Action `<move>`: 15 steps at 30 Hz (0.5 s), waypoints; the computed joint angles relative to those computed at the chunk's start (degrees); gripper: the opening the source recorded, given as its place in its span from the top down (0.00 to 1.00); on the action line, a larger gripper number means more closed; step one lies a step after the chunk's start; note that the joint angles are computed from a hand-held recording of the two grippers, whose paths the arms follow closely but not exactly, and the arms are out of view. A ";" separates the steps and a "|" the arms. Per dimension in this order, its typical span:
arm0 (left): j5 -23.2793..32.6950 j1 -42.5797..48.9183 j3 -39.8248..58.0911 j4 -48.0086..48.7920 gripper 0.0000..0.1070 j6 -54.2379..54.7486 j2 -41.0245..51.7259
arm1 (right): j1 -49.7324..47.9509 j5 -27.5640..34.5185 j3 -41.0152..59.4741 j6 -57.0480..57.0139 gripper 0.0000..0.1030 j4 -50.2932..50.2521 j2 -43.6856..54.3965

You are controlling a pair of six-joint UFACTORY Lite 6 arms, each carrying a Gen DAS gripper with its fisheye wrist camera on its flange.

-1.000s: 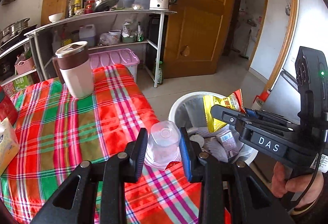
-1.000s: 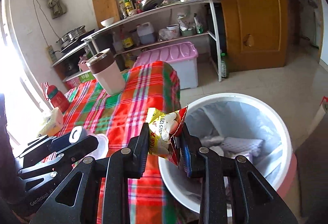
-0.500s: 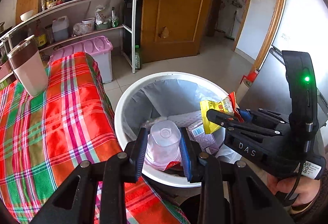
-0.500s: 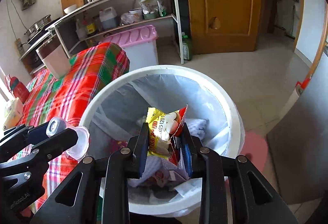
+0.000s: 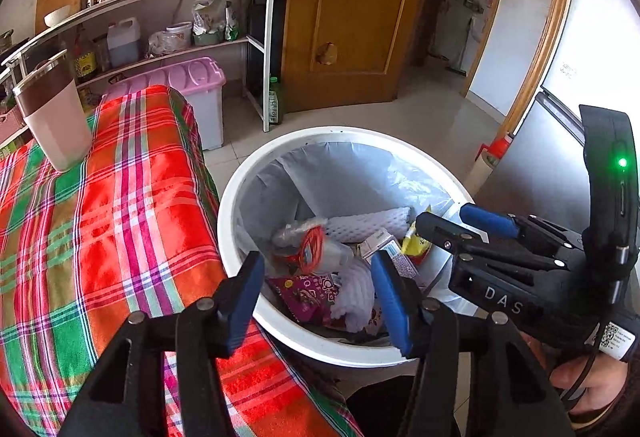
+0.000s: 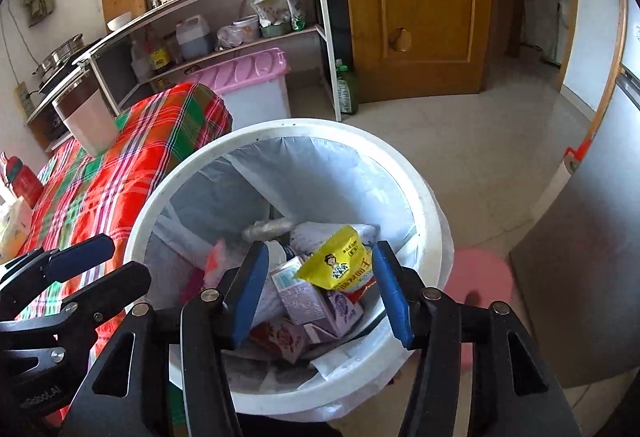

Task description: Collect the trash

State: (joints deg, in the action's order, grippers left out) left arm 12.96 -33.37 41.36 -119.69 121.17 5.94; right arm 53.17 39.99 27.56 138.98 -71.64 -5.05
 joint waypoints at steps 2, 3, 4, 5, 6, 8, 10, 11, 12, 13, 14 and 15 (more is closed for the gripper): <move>0.36 0.59 -1.33 -0.95 0.42 0.88 -1.40 | 1.72 1.37 0.14 1.26 0.47 0.33 -0.23; 0.53 0.83 -2.28 -2.46 0.42 2.51 -2.41 | 3.15 2.69 0.06 2.15 0.47 0.79 -0.52; 0.86 1.02 -3.40 -4.94 0.42 5.11 -3.59 | 4.66 4.13 0.23 2.66 0.47 1.59 -0.62; 0.97 1.00 -4.80 -8.60 0.42 8.90 -5.10 | 6.50 5.89 0.55 3.04 0.47 2.54 -0.67; 0.98 0.76 -6.37 -13.25 0.42 13.76 -6.80 | 8.29 7.83 0.97 3.66 0.47 3.24 -0.54; 1.14 0.54 -9.44 -20.19 0.42 20.60 -10.29 | 12.45 12.17 2.02 4.85 0.47 4.88 -0.03; 1.42 1.06 -11.64 -22.85 0.41 23.06 -13.05 | 16.83 16.64 3.56 5.80 0.47 7.41 0.88; 1.24 1.01 -12.92 -24.97 0.41 24.95 -14.82 | 18.78 18.39 4.28 6.44 0.47 8.48 1.26; 1.06 1.12 -13.94 -26.16 0.41 26.12 -16.56 | 20.33 19.72 4.67 7.19 0.47 9.10 1.34; 0.70 0.95 -15.37 -29.74 0.40 29.41 -18.66 | 22.17 21.38 5.50 8.02 0.47 10.10 1.97; 0.31 0.71 -16.77 -35.05 0.40 34.46 -20.71 | 23.70 22.84 6.20 8.55 0.47 10.85 2.48; -0.02 0.40 -18.24 -39.72 0.39 38.88 -22.80 | 25.39 24.38 7.09 9.05 0.47 11.69 3.27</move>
State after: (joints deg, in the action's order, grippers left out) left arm 12.94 -32.97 23.12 -159.41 160.05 -16.86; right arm 78.57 64.37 34.65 148.04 -59.96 -1.78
